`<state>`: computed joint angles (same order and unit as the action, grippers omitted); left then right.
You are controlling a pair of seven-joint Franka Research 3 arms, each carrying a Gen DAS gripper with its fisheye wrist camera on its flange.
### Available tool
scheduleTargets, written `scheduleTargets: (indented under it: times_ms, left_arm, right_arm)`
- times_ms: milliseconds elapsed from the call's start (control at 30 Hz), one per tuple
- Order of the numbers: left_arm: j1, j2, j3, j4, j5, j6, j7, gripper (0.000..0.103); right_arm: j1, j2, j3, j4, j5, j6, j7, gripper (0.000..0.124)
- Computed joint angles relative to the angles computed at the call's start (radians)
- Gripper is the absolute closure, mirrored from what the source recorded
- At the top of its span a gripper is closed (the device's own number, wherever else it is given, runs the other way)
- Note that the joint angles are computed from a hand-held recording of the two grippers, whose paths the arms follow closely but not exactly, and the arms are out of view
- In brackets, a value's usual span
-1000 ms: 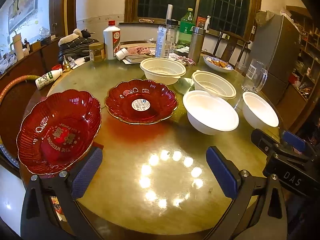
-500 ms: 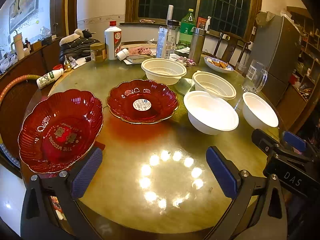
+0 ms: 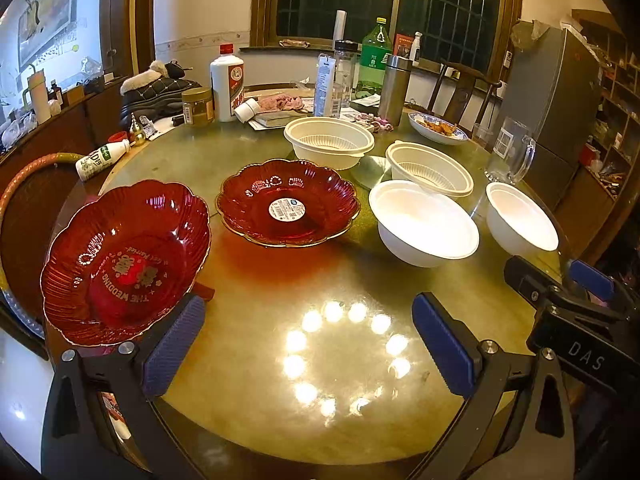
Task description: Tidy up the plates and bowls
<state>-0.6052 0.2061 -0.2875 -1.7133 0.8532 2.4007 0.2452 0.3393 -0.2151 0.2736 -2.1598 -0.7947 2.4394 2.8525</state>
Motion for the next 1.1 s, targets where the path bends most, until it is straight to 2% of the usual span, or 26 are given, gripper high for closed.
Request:
scheduleTargets:
  times_ms: [433, 600, 767, 900, 967, 1100]
  left_arm:
    - [-0.001, 0.0, 0.0, 0.001, 0.0, -0.002, 0.0, 0.0]
    - [0.008, -0.02, -0.002, -0.027, -0.004, 0.023, 0.014, 0.0]
    - [0.057, -0.116, -0.005, -0.137, -0.047, 0.137, 0.014, 0.0]
    - [0.132, -0.263, -0.001, -0.29, 0.005, 0.232, -0.119, 0.0]
    - [0.186, -0.343, 0.007, -0.378, 0.011, 0.264, -0.189, 0.0]
    - [0.266, -0.423, 0.026, -0.495, -0.08, 0.291, -0.211, 0.0]
  right_arm:
    - [0.004, 0.001, 0.001, 0.006, 0.002, -0.004, 0.0, 0.021]
    - [0.011, 0.003, 0.004, 0.014, 0.004, -0.002, -0.003, 0.021]
    - [0.015, 0.003, -0.005, 0.008, 0.033, 0.087, -0.02, 0.021]
    - [0.02, 0.025, -0.024, 0.006, 0.114, 0.247, -0.085, 0.021]
    - [0.034, 0.055, -0.038, 0.015, 0.211, 0.325, -0.157, 0.021]
    - [0.104, 0.169, -0.07, 0.085, 0.551, 0.422, -0.434, 0.021]
